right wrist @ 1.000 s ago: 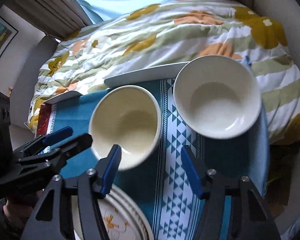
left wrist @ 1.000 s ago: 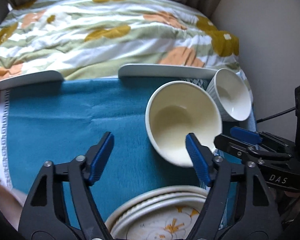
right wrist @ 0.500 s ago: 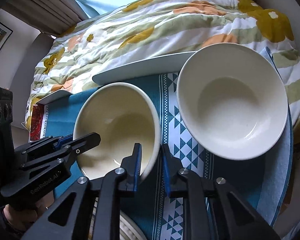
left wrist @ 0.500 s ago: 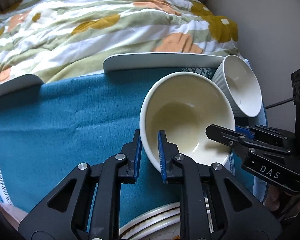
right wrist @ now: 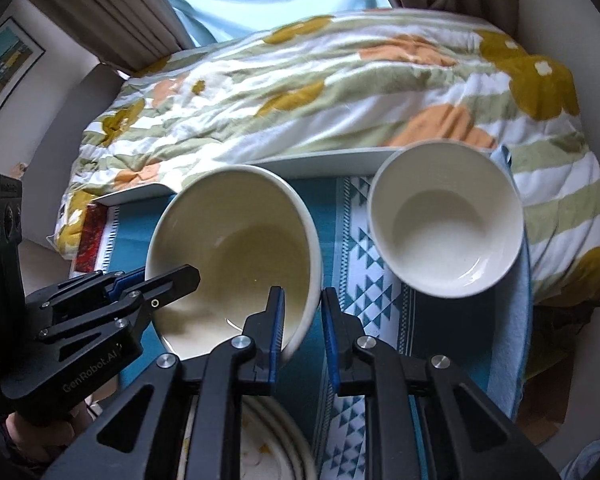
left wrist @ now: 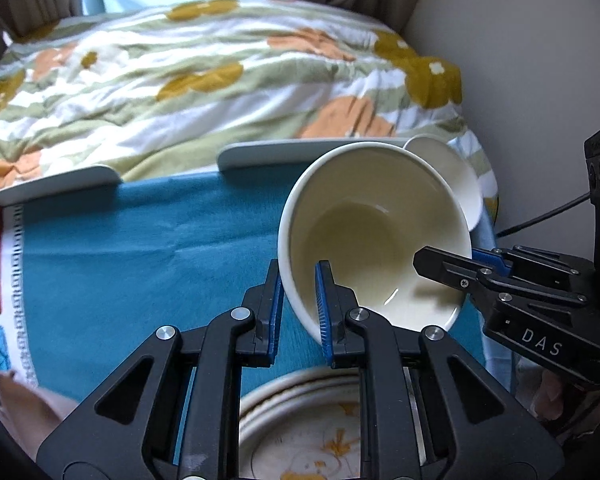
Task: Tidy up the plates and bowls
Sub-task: 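Grasp the rim of the cream bowl with both tools, then carry the cream bowl with both tools and lower it into the mauve bowl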
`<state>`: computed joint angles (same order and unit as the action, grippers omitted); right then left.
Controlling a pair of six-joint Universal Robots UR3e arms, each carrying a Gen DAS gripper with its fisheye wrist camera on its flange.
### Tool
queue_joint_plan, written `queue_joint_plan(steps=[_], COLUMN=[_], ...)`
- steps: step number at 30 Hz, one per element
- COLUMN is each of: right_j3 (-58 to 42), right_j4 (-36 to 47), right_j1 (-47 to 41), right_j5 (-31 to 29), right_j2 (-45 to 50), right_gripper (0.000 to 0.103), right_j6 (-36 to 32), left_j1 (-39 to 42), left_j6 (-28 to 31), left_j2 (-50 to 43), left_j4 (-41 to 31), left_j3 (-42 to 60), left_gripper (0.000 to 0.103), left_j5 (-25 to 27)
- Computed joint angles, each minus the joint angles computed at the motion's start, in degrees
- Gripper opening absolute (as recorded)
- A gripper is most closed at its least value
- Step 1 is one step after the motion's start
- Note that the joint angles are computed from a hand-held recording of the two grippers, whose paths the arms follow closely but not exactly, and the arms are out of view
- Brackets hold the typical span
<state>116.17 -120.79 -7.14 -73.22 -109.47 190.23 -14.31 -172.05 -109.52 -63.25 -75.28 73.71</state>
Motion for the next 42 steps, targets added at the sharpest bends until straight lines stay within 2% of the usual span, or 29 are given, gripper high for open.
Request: queue_joint_plan(steps=[7,13,15,18,22,25,27,31,38,42], right_j3=[-10.1,-19.6,-21.3,-25.9,-34.0,-40.8,-45.4,-53.6,-64.1,-67.7], right_j4=[7.9,4.9,3.3,0.9,-0.9,-1.2,-1.3,-0.8,2.3,4.2], right_j1=[6.5,20.5,24.2,31.4,40.0,44.5,46.8,50.6,53.4,54.1], right_j5=[-0.3,-5.0,-5.5,-7.5,-11.1,-13.6,-15.0,-17.1,-17.0,-16.8], right_j2=[-2.2,4.3,6.8,13.0,22.5,30.0,35.2,44.7,57.2,60.6], right_gripper=[0.017,0.017,0.017,0.017,0.017,0.017,0.017,0.017,0.017,0.017], right_j6=[1.0,4.8,6.4,10.5,16.2,19.8,22.8,30.2,39.8,42.6], left_j1=[5.1,13.9,19.5,30.8,47.7,58.0,61.7,64.4,62.9,61.7], left_j6=[-0.4,2.2,5.6,14.3,29.8,42.7,48.2,56.2,61.2,62.1], left_j2=[15.8,32.5,38.0,45.3,50.1,49.4,46.2,40.0,29.0,25.2], left_j4=[-3.9,-9.7,-14.2,-22.3,-34.2,-40.8,-42.4,-39.7,-31.2,-28.3], left_j3=[-8.1,-16.3,-17.8,-19.2,-18.7,-17.7,-17.1,-18.2,-20.1,-21.1], left_gripper=[0.014,0.014,0.014,0.014,0.014,0.014,0.014,0.014,0.014,0.014], left_j5=[-0.6,0.2,-0.7,-4.2,-10.4,-13.3,-13.3,-11.2,-6.3,-4.0])
